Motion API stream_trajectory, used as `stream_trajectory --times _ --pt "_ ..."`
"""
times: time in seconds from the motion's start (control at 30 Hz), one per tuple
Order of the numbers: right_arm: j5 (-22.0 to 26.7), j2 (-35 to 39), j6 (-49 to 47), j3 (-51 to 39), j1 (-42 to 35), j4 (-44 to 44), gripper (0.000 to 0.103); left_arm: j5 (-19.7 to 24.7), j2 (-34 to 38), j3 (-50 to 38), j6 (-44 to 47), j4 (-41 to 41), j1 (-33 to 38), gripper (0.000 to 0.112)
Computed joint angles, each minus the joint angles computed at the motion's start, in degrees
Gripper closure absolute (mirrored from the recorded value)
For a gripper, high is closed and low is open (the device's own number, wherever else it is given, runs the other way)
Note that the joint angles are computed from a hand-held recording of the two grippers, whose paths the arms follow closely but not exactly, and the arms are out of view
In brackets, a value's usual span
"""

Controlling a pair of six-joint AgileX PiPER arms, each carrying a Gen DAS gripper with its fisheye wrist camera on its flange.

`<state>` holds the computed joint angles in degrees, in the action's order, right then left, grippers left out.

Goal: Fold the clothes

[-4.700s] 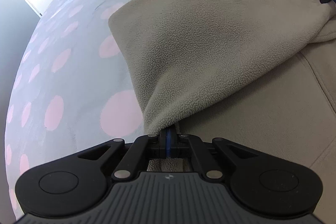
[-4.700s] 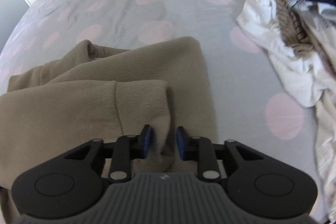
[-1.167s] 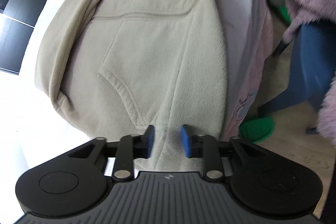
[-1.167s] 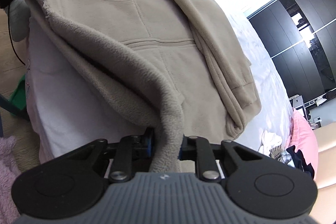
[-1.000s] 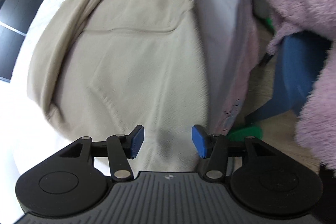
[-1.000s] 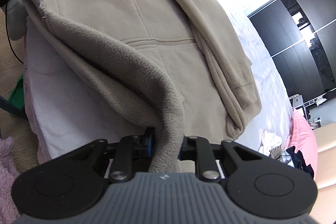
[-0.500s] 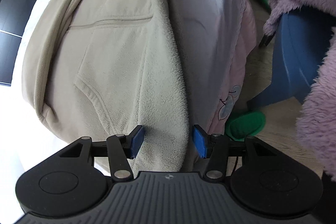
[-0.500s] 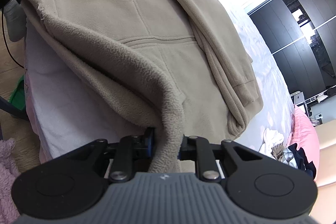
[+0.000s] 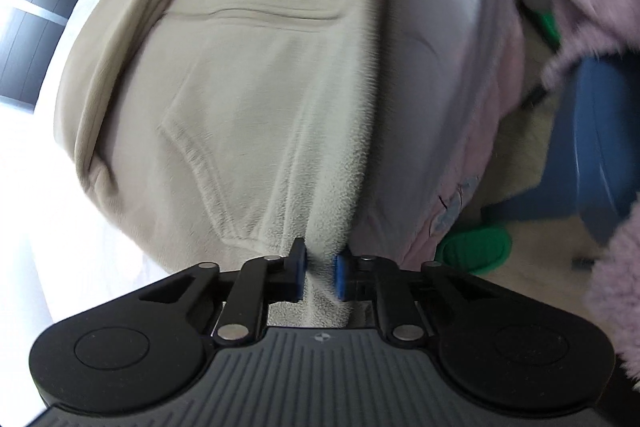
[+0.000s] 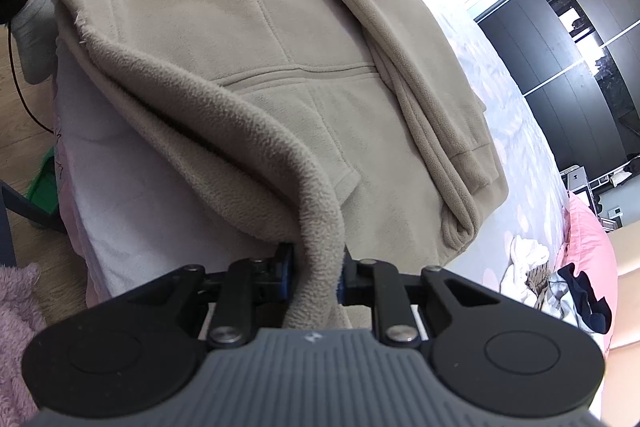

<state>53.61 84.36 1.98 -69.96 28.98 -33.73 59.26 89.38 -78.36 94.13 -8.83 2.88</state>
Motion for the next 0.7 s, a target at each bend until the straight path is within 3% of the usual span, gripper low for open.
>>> stream_trajectory --times 0.1,0.47,0.57,0.7 --pt "0.48 -0.21 0.12 0.31 0.51 -0.33 0.081 2.33 2.71 -5.41 -4.25 -1.65 0.51 0.102" --pt "3.68 -0.19 6.15 -3.02 1.48 -5.10 0.081 -1.35 6.62 -18.18 -12.15 -8.83 -0.29 0.103" --pt "4.42 -0.75 5.18 -5.24 0.89 -4.63 0.081 1.30 10.40 -26.36 -15.66 -8.17 -1.66 0.103" --pt "5.12 0.57 -1.75 -12.60 -3.47 -0.46 0.081 8.22 17.80 -43.54 -21.81 -7.33 -3.79 0.104"
